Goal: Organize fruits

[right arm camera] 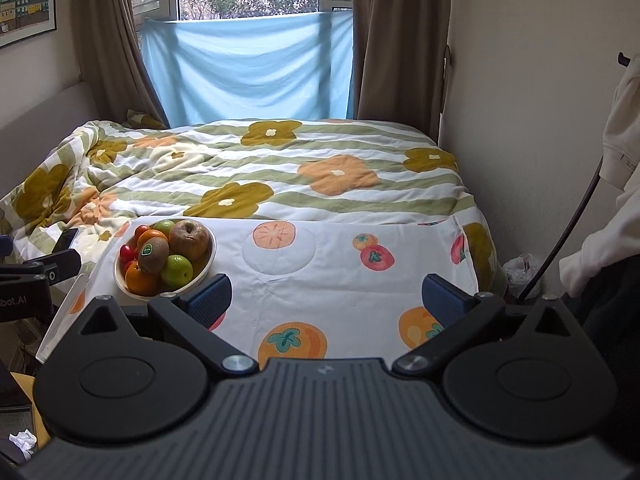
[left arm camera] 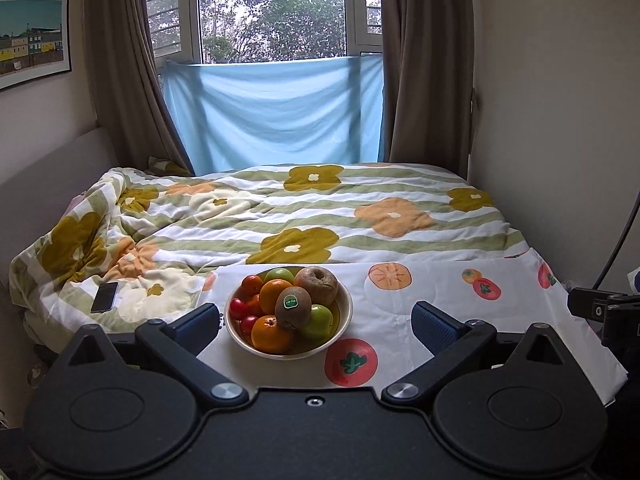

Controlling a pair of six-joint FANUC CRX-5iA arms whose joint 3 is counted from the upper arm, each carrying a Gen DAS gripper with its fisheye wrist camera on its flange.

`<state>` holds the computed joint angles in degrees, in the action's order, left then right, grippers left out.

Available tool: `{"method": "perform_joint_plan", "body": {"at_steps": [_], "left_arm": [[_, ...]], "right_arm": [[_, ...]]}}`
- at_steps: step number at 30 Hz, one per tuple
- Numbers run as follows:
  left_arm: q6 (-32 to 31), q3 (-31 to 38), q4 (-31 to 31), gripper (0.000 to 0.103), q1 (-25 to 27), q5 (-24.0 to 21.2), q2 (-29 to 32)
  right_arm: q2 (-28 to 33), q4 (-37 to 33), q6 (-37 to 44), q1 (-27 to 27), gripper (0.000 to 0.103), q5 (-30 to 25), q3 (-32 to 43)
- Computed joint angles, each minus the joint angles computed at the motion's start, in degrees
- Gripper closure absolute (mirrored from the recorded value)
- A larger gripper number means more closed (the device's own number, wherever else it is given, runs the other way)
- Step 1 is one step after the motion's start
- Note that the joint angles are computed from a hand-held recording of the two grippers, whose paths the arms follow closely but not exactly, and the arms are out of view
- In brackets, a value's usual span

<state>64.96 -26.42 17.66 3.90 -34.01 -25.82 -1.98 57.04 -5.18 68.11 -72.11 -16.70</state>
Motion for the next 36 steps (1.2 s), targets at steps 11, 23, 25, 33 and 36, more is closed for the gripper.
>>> {"method": "perform_joint_plan", "body": {"at_steps": [11,23,25,33,36], "left_arm": [[1.1,-0.7,-1.2,0.000,0.0,-0.4,-1.7],[0.9,-1.3,-1.0,0.000,0.0,0.0,-2.5],[1.0,-1.3,-1.1,0.000,0.0,0.0,-2.5],[1.2,-1.4,-1.6,0.000,-0.1,0.1,-2.6],[0.7,-1.6,-1.0,0.000,0.0,-0.1,-2.7]], "right_arm": [[-0.7,0.3,-1.3,0.6,0.000,-0.3,-0.7],[-0.3,-0.5,-1.3,1.3,0.000,-1.3,-0.1],[-0.3,-0.6,-1.5,1.3,0.000,-1.5,-0.1],[-0.5,-1.8,-1.5,1.2,0.000,-1.7,0.0],[-0.6,-1.9,-1.5,1.2,0.000,-1.6,0.0]]}}
